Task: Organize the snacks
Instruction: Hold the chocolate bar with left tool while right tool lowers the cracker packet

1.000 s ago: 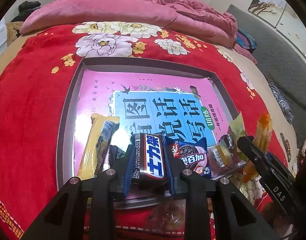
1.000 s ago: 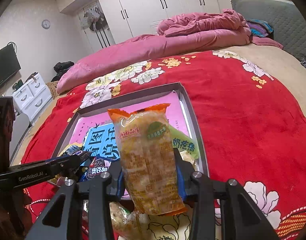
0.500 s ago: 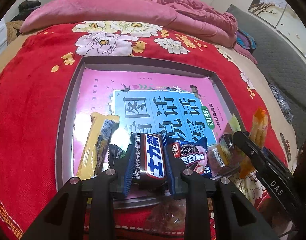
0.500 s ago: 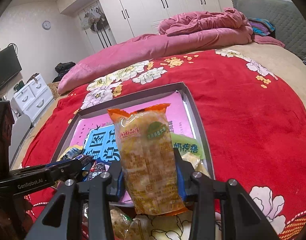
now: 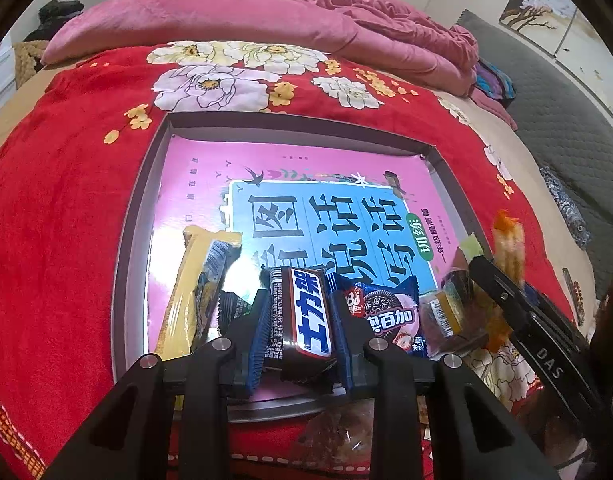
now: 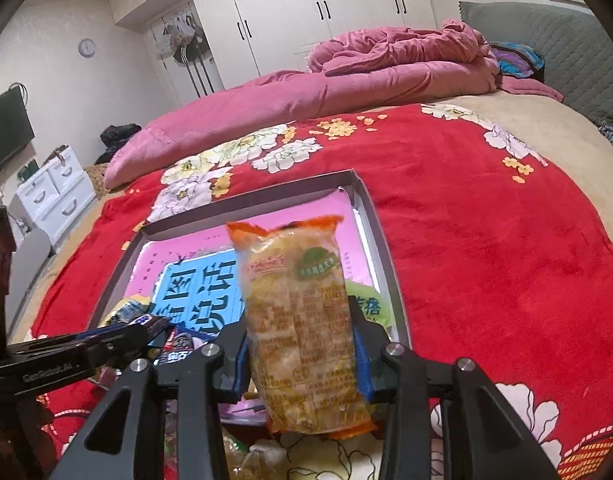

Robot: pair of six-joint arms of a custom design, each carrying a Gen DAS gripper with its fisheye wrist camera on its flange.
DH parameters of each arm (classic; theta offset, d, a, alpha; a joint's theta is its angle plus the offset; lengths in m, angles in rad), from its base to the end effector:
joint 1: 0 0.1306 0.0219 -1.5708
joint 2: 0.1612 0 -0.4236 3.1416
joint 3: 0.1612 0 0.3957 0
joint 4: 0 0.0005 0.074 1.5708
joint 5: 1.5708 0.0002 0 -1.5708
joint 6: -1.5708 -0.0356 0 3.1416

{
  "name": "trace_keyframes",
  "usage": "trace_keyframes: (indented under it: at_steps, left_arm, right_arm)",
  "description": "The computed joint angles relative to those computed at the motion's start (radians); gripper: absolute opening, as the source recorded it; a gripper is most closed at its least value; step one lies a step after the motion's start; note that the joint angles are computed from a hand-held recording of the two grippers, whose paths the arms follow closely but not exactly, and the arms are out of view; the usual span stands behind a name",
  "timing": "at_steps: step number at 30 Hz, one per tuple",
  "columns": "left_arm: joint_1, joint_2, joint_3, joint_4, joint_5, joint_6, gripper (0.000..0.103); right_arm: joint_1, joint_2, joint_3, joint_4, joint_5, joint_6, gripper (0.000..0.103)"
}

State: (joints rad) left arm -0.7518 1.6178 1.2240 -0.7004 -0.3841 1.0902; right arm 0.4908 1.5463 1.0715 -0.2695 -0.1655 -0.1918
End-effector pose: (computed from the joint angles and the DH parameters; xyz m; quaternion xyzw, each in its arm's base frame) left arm 0.3914 -0.3483 0.2980 -0.2050 0.9327 -0.0723 0.2879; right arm 0.4488 0.2459 0.2953 -0.1688 0.8976 0.2053 0.3518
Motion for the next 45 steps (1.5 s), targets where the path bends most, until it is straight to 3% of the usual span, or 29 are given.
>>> trace_keyframes:
  at_steps: [21, 45]
  left_arm:
    - [-0.001, 0.002, 0.0, 0.002, -0.002, 0.004, 0.031]
    - [-0.001, -0.001, -0.004, 0.004, -0.002, 0.007, 0.032]
  right_arm:
    - [0.017, 0.001, -0.001, 0.006, 0.003, 0.035, 0.041]
    - [0.013, -0.003, -0.008, 0.003, 0.005, 0.017, 0.043]
